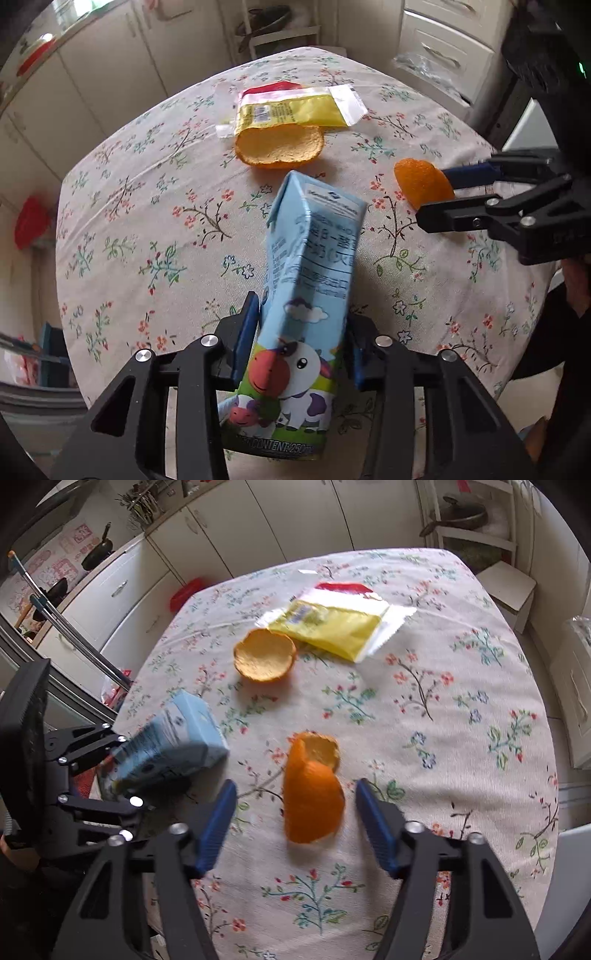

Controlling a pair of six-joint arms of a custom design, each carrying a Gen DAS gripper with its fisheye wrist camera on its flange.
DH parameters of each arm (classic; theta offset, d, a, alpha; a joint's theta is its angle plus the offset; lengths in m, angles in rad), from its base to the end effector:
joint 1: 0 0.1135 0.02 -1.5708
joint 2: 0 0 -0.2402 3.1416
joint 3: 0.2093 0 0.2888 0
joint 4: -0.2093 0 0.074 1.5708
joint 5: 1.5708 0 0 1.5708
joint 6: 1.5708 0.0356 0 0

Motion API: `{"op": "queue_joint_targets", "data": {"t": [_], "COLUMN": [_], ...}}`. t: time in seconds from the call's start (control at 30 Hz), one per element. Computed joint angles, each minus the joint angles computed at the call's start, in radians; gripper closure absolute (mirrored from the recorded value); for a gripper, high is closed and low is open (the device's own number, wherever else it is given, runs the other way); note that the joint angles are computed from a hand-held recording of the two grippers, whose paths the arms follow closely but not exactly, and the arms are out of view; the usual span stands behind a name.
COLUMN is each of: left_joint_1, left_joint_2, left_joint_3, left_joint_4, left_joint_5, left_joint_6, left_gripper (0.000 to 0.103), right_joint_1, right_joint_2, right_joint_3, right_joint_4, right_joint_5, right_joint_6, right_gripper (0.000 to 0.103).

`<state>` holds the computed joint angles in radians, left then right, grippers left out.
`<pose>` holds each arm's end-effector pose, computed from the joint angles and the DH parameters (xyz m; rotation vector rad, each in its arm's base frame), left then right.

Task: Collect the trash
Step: 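Grasp the blue milk carton with the left tool while the right tool grasps the orange peel, then lift the carton with the left tool while the right tool lifts the peel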

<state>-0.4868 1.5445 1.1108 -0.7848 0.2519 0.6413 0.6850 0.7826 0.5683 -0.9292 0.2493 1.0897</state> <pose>0.2899 -0.1635 0.1875 1.5257 2.2956 -0.3100 0.1476 0.1093 0.1827 0.6081 2.6028 0.2381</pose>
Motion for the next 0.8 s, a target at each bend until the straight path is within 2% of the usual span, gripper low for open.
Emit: {"op": "queue_joint_targets", "data": {"t": [0.13,0.27,0.5,0.73,0.8], "left_joint_1": [0.039,0.058,0.092,0.118,0.116], "left_joint_2": [0.003,-0.059,-0.194,-0.251,-0.243], "left_joint_3": [0.01,-0.049,-0.161,-0.204,-0.199], "left_joint_4": [-0.027,-0.015,-0.009,-0.018,-0.017], "left_joint_5": [0.039,0.029,0.027,0.045,0.044], "left_joint_6": [-0.08,-0.115,-0.146,-0.154,-0.158], "left_gripper": [0.069,0.069,0.071,0.071,0.07], "right_joint_1": [0.014,0.068,0.169,0.22,0.206], "right_joint_2": [-0.002,0.036,0.055,0.061,0.054], "right_joint_3": [-0.004,0.021,0.054,0.057,0.048], "right_joint_4": [0.001,0.006,0.002,-0.025,-0.023], "right_joint_5": [0.003,0.019,0.062,0.086,0.078], "right_joint_6": [0.006,0.007,0.044,0.084,0.087], "right_gripper": [0.072,0.079,0.082,0.082,0.078]}}
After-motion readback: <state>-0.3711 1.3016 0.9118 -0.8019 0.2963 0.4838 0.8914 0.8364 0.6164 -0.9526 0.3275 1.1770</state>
